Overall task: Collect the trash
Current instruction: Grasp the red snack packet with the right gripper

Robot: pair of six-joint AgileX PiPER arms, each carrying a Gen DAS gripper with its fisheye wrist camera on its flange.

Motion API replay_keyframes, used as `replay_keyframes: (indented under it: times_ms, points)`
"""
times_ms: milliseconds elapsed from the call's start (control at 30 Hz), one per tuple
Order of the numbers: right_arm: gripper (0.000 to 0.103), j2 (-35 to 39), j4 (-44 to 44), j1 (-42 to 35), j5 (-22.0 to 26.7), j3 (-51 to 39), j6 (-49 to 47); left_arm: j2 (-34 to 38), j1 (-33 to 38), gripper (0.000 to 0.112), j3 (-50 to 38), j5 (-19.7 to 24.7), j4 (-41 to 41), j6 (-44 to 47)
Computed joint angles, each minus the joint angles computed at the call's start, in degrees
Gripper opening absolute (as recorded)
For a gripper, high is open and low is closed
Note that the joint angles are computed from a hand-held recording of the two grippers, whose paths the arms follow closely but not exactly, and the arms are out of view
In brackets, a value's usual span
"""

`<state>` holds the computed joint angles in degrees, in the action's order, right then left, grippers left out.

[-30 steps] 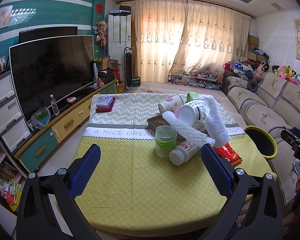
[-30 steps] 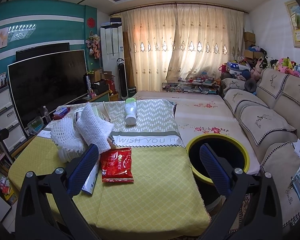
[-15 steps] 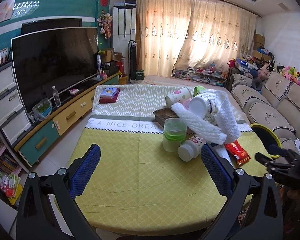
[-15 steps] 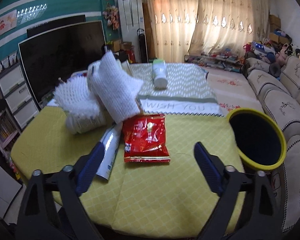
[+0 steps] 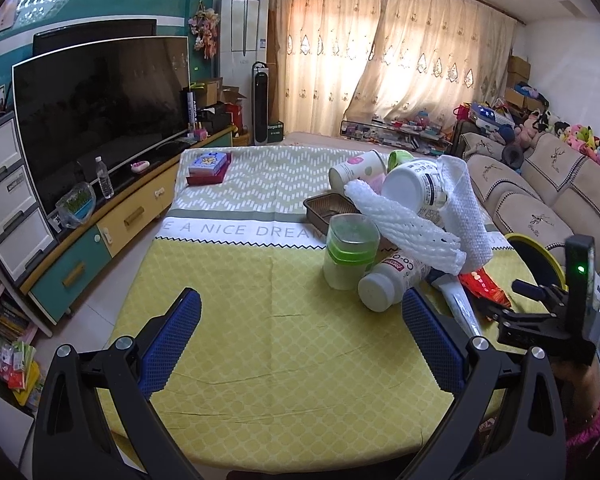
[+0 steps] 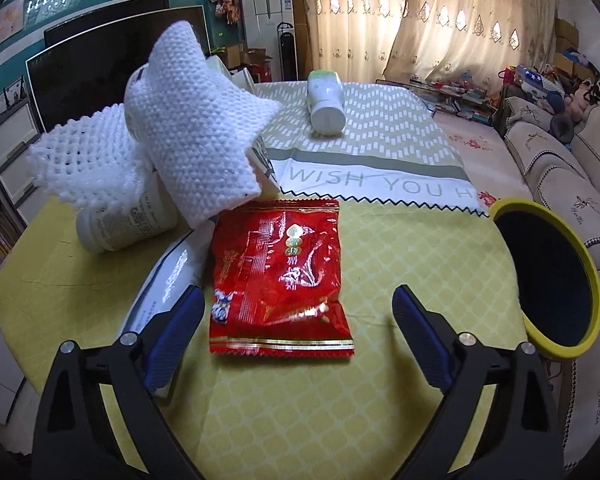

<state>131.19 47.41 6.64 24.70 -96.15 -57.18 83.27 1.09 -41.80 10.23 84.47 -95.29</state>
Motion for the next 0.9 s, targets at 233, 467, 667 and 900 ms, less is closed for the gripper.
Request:
replay_keyframes:
  times_ms: [233,467,667,900]
  points:
    - [0.061,2.4,-9.4,0.5,4.2,-5.9,8.6,0.5,-0.2,0.099,-0.1,-0.3,0.9,-1.0]
    - [0.057,1.2,-2.0,-3.3,9.4,-3.9,2.0,1.5,0.1,0.099,-0.6,-1.3,-0.6,0.6]
    - [0.057,-2.1,3.0,-6.7,9.4,1.1,-2.6,1.3,-0.7,0.099,-0.4,-1.1,0.1,0.2]
    - [0.058,-2.4,3.1,-11.7,7.2,-0.8,-0.5,1.4,-1.9,0.099,-0.7,-0.8,-2.1,2.7]
